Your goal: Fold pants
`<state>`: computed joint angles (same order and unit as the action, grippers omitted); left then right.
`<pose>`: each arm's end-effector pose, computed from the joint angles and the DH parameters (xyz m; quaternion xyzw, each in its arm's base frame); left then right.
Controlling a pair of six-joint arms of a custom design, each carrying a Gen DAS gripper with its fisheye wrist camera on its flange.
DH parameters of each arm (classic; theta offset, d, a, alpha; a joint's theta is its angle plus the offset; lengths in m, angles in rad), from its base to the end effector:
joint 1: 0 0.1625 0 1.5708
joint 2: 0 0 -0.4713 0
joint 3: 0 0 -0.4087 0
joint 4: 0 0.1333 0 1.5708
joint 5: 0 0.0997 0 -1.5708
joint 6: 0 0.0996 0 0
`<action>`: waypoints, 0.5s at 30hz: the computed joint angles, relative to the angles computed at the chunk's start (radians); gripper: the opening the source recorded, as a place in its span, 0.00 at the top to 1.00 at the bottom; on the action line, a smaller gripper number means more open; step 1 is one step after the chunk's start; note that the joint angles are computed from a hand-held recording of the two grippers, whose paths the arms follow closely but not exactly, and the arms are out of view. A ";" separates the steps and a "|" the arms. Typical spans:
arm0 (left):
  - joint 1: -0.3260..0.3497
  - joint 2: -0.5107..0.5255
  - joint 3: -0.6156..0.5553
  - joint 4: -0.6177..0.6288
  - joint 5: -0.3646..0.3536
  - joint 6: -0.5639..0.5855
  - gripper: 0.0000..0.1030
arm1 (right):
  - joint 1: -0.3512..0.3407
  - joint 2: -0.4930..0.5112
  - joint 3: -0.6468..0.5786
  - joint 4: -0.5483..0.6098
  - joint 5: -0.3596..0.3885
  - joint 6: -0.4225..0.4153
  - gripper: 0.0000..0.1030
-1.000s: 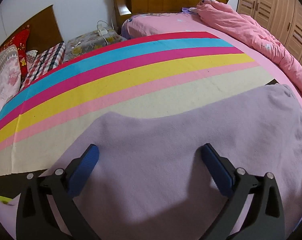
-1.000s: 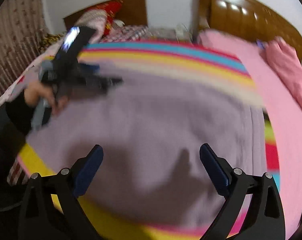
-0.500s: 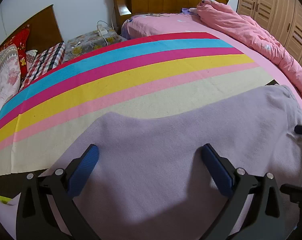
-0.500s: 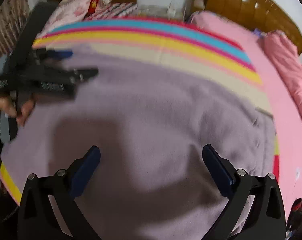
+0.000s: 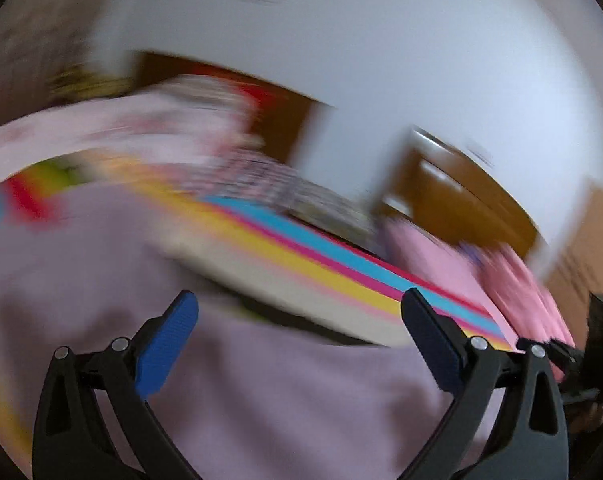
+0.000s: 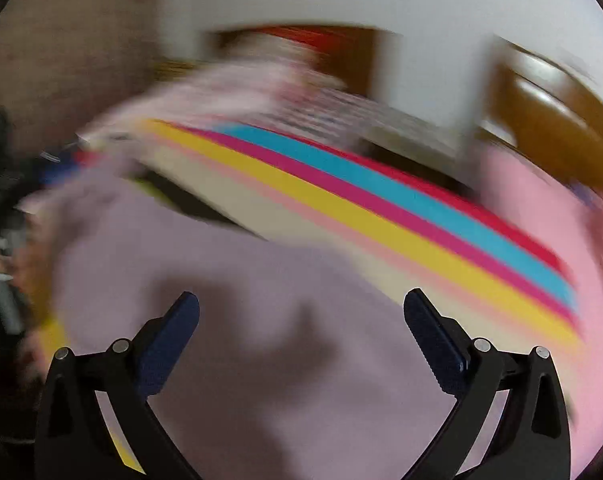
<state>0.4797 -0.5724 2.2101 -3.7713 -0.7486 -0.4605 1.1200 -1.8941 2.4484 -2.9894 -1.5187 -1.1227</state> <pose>-0.3389 -0.4088 0.0059 0.1676 0.8716 -0.4506 0.0958 -0.0227 -0.3647 0.4055 0.3096 -0.8534 0.3124 0.2798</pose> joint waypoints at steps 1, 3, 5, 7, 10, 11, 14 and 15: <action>0.009 -0.034 0.064 -0.033 0.068 -0.052 0.02 | 0.084 0.080 -0.014 -0.016 -0.016 -0.022 0.04; 0.034 -0.118 0.180 0.008 0.214 -0.213 0.02 | 0.235 0.261 -0.087 0.028 -0.038 -0.052 0.16; 0.077 -0.187 0.247 0.034 0.252 -0.295 0.02 | 0.358 0.449 -0.207 0.152 -0.049 -0.029 0.30; 0.142 -0.232 0.288 -0.030 0.230 -0.268 0.03 | 0.439 0.596 -0.308 0.227 -0.074 0.024 0.30; 0.220 -0.274 0.301 -0.075 0.162 -0.215 0.08 | 0.540 0.822 -0.491 0.316 -0.149 0.082 0.40; 0.244 -0.276 0.299 -0.110 0.131 -0.183 0.10 | 0.558 0.856 -0.522 0.328 -0.161 0.095 0.48; 0.274 -0.283 0.297 -0.069 0.117 -0.204 0.14 | 0.594 0.952 -0.604 0.367 -0.197 0.128 0.50; 0.287 -0.283 0.293 -0.056 0.107 -0.210 0.14 | 0.608 0.985 -0.623 0.354 -0.219 0.130 0.50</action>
